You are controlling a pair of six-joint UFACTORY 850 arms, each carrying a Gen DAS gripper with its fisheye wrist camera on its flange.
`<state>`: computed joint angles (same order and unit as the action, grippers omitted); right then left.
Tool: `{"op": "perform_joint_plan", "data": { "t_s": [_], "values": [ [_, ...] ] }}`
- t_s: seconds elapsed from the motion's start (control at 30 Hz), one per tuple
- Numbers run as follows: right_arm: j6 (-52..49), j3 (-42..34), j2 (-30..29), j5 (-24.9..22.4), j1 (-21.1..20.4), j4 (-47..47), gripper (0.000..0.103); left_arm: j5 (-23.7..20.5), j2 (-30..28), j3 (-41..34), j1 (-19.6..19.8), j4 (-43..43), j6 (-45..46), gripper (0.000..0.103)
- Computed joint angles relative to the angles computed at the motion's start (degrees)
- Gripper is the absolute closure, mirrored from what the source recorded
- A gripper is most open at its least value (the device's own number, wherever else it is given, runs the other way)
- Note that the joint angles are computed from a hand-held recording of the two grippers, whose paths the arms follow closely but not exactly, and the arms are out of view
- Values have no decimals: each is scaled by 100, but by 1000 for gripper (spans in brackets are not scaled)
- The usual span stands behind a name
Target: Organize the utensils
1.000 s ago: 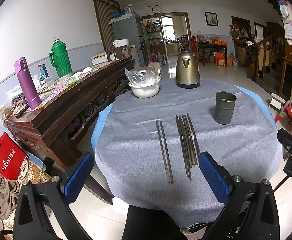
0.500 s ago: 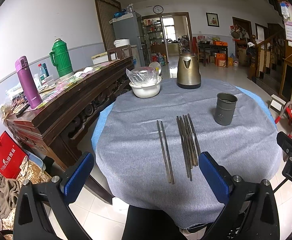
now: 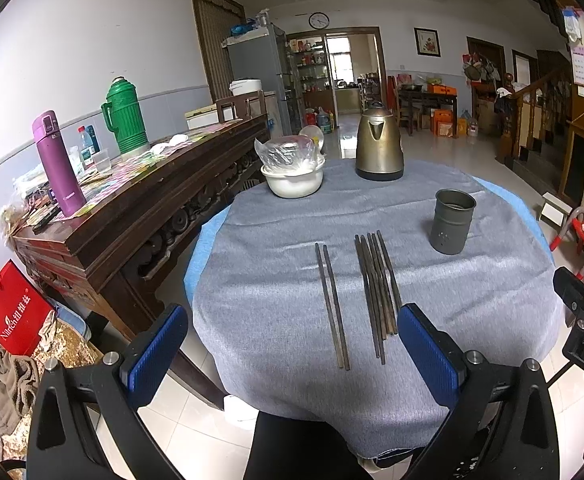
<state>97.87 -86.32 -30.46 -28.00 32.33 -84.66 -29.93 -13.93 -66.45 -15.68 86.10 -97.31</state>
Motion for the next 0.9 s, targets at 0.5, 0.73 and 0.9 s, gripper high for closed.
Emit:
{"op": "perform_joint_plan", "data": {
  "t_s": [0.5, 0.73, 0.9],
  "values": [
    [-202, -61, -5, -160, 50, 129, 0, 50, -18, -27, 6, -136, 122, 0],
    [-230, -44, 3, -160, 44, 134, 0, 82, -12, -12, 26, -167, 115, 0],
    [-220, -50, -4, -160, 46, 135, 0, 110, -7, -6, 43, -191, 134, 0]
  ]
}}
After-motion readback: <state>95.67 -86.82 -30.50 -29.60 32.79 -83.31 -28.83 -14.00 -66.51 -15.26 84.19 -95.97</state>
